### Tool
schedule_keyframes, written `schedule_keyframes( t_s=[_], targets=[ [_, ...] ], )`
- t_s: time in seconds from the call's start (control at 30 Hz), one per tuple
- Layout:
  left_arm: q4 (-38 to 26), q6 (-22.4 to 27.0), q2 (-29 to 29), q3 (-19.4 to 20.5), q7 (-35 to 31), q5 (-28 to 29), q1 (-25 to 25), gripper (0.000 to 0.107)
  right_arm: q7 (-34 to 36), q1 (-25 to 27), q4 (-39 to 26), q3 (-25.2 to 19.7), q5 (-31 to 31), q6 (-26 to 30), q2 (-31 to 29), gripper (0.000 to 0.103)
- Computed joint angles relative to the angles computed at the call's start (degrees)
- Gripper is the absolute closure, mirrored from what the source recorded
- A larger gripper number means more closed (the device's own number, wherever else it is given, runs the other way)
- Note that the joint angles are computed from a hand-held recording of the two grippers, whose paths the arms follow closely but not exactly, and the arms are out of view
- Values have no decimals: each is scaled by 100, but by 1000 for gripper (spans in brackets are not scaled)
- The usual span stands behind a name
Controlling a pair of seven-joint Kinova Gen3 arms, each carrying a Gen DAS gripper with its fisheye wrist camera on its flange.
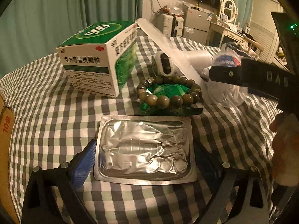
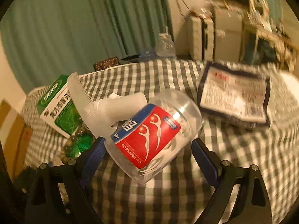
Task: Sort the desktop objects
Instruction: 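Grasp the silver foil blister pack with the left gripper while the right grasps the clear floss tub, then carry the foil pack and floss tub over the cardboard box with both grippers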
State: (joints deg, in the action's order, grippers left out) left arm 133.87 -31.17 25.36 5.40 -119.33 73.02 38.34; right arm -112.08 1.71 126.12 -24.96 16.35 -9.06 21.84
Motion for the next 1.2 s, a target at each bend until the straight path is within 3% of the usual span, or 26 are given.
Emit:
schedule_keyframes(
  t_s=[0.07, 0.13, 0.2, 0.3, 0.47, 0.53, 0.67, 0.8, 0.93, 1.0, 1.07, 1.13, 1.2],
  targets=[
    [19, -21, -17, -3, 32, 25, 2, 8, -296, 296, 54, -234, -42, -171, -1, 13],
    [96, -67, -35, 25, 201, -70, 7, 8, -326, 169, 223, -46, -219, -533, -32, 27],
    [130, -100, -25, 22, 313, -149, 22, 8, -455, -112, 231, 246, -165, -574, -45, 27],
    [244, -185, -70, 20, 493, -172, 85, 8, -654, -108, 232, 290, 75, -551, -53, 28],
    [281, -359, -150, 109, 280, 445, 193, 8, -1001, -249, 505, 477, 47, -788, -199, 32],
    [303, -373, -204, 181, 238, 482, 156, 8, -1342, -127, 654, 329, 260, -763, -299, 33],
    [370, -393, -320, 234, 235, 508, 97, 8, -2232, 572, 728, -465, 1152, -306, -563, 34],
    [336, -127, -554, 273, -171, 907, -103, 8, -2406, 538, 886, -669, 1385, 233, -944, 37],
    [421, -319, -757, 447, -447, 1268, -129, 8, -2474, 438, 1042, -689, 1194, 442, -1144, 36],
    [498, -424, -828, 517, -399, 1294, -147, 8, -2267, 122, 984, -365, 872, 383, -1069, 35],
    [618, -339, -863, 508, -242, 1134, -280, 8, -2076, -209, 830, -69, 469, 469, -911, 34],
    [657, -208, -837, 468, -98, 984, -387, 8, -2074, -136, 687, -153, 303, 541, -612, 30],
    [640, -134, -741, 416, -17, 869, -443, 8, -1887, -237, 783, -25, 66, 239, -532, 31]
  ],
)
